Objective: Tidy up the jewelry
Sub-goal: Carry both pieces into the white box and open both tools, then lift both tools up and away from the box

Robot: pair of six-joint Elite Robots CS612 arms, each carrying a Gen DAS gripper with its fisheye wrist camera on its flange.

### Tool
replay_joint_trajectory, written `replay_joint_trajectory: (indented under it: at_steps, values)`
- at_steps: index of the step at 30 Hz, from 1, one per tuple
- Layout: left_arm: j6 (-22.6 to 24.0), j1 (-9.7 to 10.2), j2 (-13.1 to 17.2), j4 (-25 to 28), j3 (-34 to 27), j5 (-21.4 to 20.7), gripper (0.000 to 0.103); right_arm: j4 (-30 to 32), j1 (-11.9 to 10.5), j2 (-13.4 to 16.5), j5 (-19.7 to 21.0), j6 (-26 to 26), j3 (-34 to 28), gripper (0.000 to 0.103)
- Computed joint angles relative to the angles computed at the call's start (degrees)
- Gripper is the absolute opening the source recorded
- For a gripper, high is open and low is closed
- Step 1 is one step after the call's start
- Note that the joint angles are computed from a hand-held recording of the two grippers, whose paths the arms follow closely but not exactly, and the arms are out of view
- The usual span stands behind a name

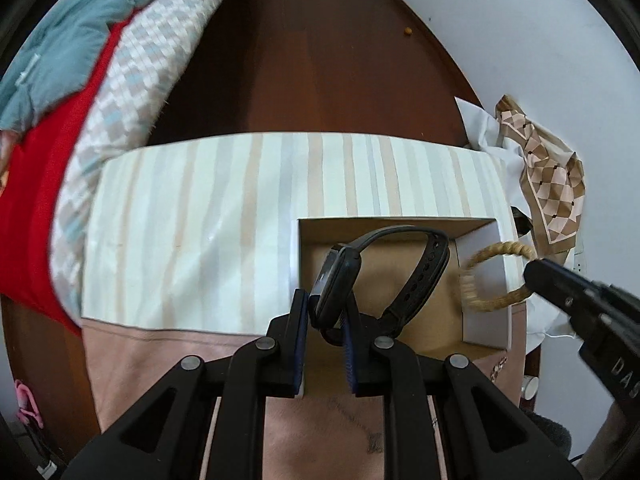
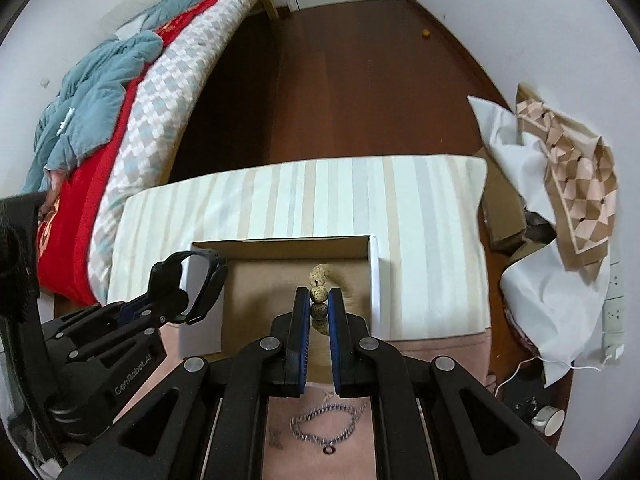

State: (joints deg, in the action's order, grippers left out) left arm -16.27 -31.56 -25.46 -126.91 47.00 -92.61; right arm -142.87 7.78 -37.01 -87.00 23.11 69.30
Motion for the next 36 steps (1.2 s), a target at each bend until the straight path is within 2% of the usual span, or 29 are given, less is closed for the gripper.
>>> replay_joint_trajectory:
  at_steps: [3,7,9,10,11,12,14,15,16,17,18,19,20,24,27,28,36]
  values:
    - [-0.73,0.29,1.88,3.16,-3.46,-1.32,0.015,0.9,-0.43,1.33,2.02,-0.05,-1.39,0.009]
    - [-1.87,0.61,2.76,4.56,-5.11,-2.88,0.018,3.47,-1.07,2.32,5.47,0.3,-2.7,0.01]
    - [-2.04,0.72,2.66,3.96,-5.03,-3.52,0.033,3.74,-1.11,2.2,5.91,0.12,-2.52,0.011]
    - [-2.08,0.72,2.35,3.14,-4.53,-3.5,0.039,3.7,-1.09,1.98,5.59,0.14,-2.22,0.016]
    - [-2.01,0.72,2.24,2.89,-4.5,-3.4,0.06,3.32,-1.06,1.72,5.34,0.08,-1.81,0.025]
    - [-1.94,0.66,1.8,2.04,-3.85,-2.98,0.074,2.85,-1.03,1.49,5.14,0.23,-1.48,0.03]
    - [-1.74,0.5,0.74,0.36,-2.3,-1.43,0.075,2.25,-0.84,0.82,3.59,0.35,-0.68,0.047]
    - [-1.67,0.48,0.34,-0.18,-1.73,-0.73,0.077,2.08,-0.73,0.51,2.81,0.23,-0.33,0.05]
    - [-1.67,0.4,-0.29,-0.98,-0.72,0.42,0.082,2.17,-0.51,0.13,1.41,0.14,0.04,0.057]
    - [-1.87,0.29,-0.97,-1.96,0.43,1.94,0.093,2.31,-0.27,-0.21,0.1,-0.11,0.38,0.066]
    - [-1.85,0.2,-1.52,-2.93,1.43,3.4,0.098,2.62,-0.1,-0.41,-0.83,-0.44,0.52,0.072]
    - [-1.8,0.02,-2.25,-4.06,2.83,5.14,0.098,3.41,0.24,-0.63,-2.61,-0.83,0.66,0.087]
    - [-1.88,-0.11,-2.79,-4.73,3.86,6.5,0.098,3.8,0.59,-0.8,-4.27,-1.15,0.87,0.095]
    - [-1.9,-0.69,-5.24,-8.73,9.26,11.56,0.1,4.52,1.95,-1.11,-9.53,-2.03,1.83,0.096]
    - [-2.01,-0.97,-6.46,-10.86,12.2,13.37,0.101,4.27,2.45,-1.24,-10.31,-1.82,2.8,0.098]
    - [-2.11,-1.03,-6.88,-11.72,13.18,13.82,0.101,3.98,2.63,-1.23,-10.71,-1.64,2.98,0.101]
    - [-2.65,-1.91,-9.98,-17.17,18.91,17.35,0.101,-0.61,3.78,-3.42,-14.86,-0.66,6.69,0.102]
